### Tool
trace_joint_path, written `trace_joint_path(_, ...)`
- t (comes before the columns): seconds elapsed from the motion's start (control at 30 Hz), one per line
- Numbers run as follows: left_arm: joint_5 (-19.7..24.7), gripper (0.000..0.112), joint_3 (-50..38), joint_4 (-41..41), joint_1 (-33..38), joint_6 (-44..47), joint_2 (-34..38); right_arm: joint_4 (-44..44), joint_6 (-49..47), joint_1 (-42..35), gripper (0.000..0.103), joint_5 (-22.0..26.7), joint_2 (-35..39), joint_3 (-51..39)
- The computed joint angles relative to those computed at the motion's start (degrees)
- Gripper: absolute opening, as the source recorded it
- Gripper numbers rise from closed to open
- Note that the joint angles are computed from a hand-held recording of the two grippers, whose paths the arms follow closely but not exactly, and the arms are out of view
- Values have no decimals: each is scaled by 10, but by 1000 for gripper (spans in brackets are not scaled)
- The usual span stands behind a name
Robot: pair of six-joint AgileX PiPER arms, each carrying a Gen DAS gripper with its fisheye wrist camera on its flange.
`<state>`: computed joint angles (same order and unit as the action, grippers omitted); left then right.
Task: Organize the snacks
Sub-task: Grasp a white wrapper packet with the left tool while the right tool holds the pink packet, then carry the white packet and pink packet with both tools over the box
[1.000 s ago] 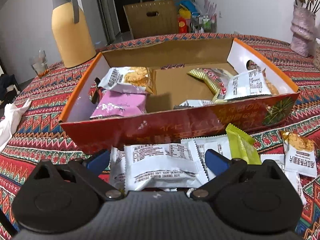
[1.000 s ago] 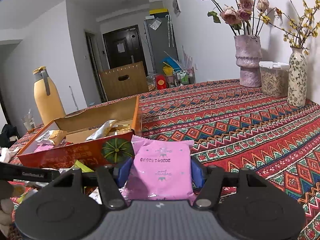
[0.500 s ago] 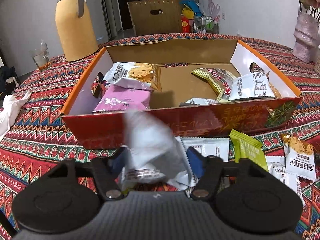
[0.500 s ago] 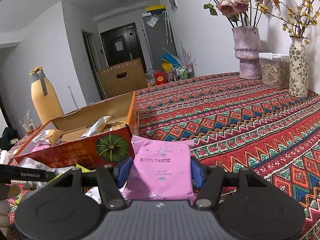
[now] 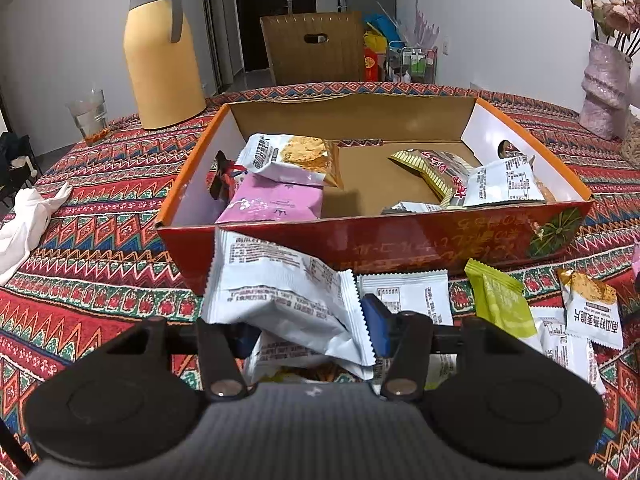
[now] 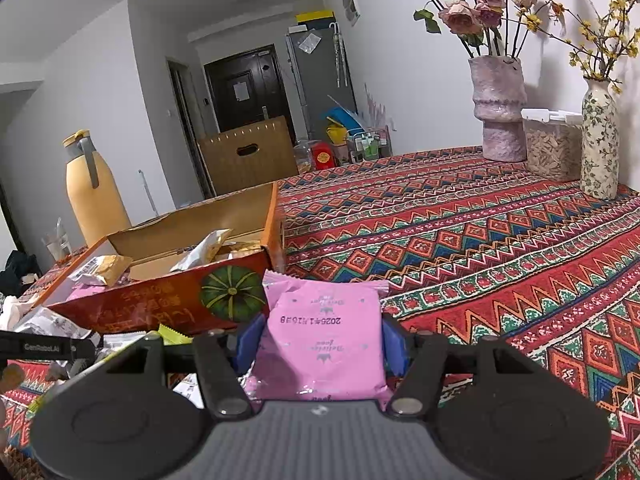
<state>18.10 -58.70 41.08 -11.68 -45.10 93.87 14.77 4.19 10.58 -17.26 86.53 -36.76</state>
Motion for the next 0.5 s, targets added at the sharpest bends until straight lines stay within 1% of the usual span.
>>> trace_joint_path(0.03,-2,54,3,5,1,-5,-3,5,-5,2,61,0,-1,0)
trace_joint_path(0.17,-19,54,14,-14,10,22,-10,16,-15,8,61,1,-4,1)
trace_joint_path(0.2,-23,58,19,-18,11,29,-13,19,-18,10,61,2,-5,1)
trace_joint_path(0.23,-25,66,21,-18,11,29,-15,23,-21,10,61,3,-5,1)
trace_joint_path(0.3,-32,68,29,8,12,1,-20,29,-27,11,61,4,-7,2)
trace_joint_path(0.37,-38,68,31,-2,18,7,-23,40,-37,14,61,4,-8,2)
trace_joint_path(0.4,-39,66,32,1,20,2,-24,44,-41,15,61,4,-9,3)
trace_joint_path(0.43,-44,57,32,-10,24,12,-25,41,-38,14,61,5,-8,2)
trace_joint_path(0.47,-46,53,32,-19,27,21,-26,41,-38,14,61,5,-8,2)
trace_joint_path(0.5,-50,43,31,-39,31,41,-26,41,-38,14,61,5,-8,2)
